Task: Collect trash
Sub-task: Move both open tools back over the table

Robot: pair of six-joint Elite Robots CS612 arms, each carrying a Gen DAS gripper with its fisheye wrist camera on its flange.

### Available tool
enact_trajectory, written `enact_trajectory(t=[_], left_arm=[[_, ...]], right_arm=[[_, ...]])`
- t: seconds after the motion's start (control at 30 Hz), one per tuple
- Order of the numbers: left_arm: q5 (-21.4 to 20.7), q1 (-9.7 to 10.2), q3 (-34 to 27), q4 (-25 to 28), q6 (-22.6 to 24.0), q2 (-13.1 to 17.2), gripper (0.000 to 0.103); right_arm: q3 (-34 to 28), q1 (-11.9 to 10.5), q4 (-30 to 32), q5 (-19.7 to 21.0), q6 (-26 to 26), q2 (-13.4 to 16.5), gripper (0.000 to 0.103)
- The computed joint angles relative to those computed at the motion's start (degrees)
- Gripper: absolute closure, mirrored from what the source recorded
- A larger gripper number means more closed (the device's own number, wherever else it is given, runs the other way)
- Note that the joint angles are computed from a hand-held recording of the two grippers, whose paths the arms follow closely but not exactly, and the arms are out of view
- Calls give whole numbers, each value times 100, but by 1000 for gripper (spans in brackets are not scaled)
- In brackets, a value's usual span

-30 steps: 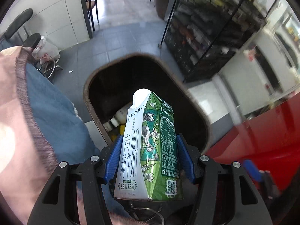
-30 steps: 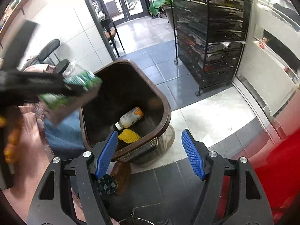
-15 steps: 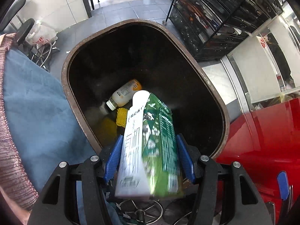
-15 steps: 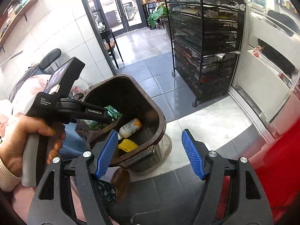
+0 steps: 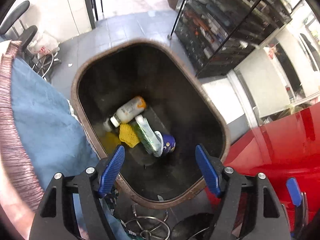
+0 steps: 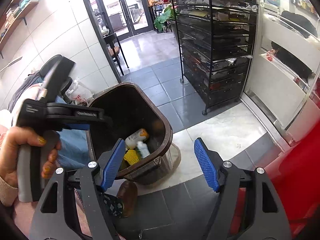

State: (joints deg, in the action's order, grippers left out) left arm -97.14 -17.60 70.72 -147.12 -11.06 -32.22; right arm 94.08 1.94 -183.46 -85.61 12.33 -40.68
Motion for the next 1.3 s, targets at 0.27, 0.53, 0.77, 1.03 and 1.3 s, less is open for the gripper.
enact_trajectory(t=[0.27, 0.53, 0.77, 1.03, 1.3], left_arm=[[218, -11, 856, -1422, 96, -534, 22], [477, 64, 1807, -2649, 109, -1049, 19], [760, 155, 2546, -3563, 206, -1395, 14], [1345, 301, 3137, -4214, -85, -1634, 14], [2225, 398, 3530, -4698, -310, -1756, 14]], right_arm=[[-18, 20, 29, 42, -65, -44, 29], [-68, 111, 50, 503, -266, -71, 20], [-207, 296, 197, 895, -650, -70, 19], [-302, 523, 279, 1358, -1066, -133, 19], [-454, 760, 462, 1758, -1477, -155, 19]])
